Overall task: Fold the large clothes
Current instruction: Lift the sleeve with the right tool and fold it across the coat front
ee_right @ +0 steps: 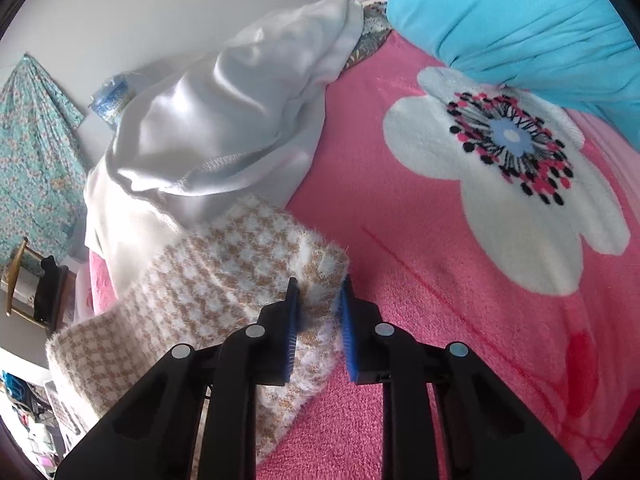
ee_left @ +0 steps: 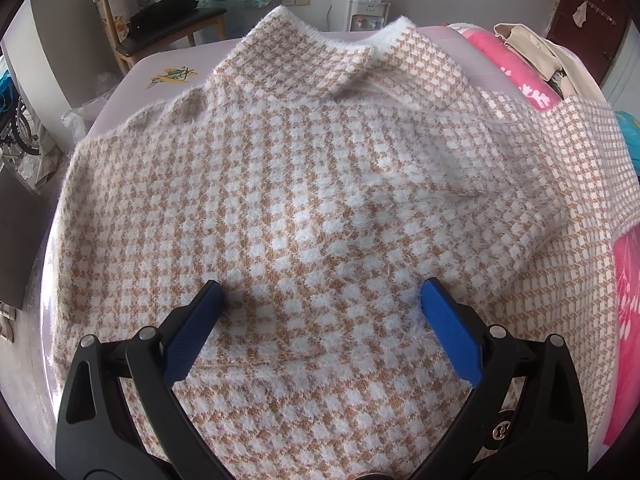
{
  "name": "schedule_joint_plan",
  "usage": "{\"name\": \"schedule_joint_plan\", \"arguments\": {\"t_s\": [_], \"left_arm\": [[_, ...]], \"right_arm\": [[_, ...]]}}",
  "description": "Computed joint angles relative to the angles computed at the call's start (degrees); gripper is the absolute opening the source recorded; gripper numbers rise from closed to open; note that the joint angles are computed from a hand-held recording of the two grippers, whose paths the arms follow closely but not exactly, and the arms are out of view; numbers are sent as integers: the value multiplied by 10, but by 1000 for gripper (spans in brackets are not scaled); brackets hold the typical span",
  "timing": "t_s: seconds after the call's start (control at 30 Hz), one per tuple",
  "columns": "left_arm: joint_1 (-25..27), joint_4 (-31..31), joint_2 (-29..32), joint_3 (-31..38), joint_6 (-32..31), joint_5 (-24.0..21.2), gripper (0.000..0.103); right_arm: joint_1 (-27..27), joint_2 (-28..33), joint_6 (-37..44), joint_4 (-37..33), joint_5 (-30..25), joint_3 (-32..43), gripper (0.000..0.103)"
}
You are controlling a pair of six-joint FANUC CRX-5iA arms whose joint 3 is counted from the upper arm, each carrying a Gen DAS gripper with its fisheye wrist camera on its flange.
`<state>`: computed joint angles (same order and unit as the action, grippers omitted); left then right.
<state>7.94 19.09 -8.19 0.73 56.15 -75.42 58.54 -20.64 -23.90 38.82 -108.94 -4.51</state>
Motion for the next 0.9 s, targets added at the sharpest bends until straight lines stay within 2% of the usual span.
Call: {"name": "schedule_joint_plan", "arguments": {"t_s": [0.23, 0.4, 0.63, 0.77, 0.9], "left_arm": [[2, 0, 0, 2, -3, -4, 96], [-2, -4, 5, 8, 3, -5, 96], [-5, -5, 5, 16, 13, -5, 96], [12, 22, -16, 3, -14, 8, 96], [33, 27, -28, 5, -29, 2, 96]], "right_arm": [[84, 33, 12, 80, -81, 51, 18], [125, 63, 53, 149, -108, 96, 18], [142, 128, 149, 231, -105, 190, 17], [143, 170, 204, 267, -90, 250, 17], [141, 220, 261, 296, -74, 318, 17]]}}
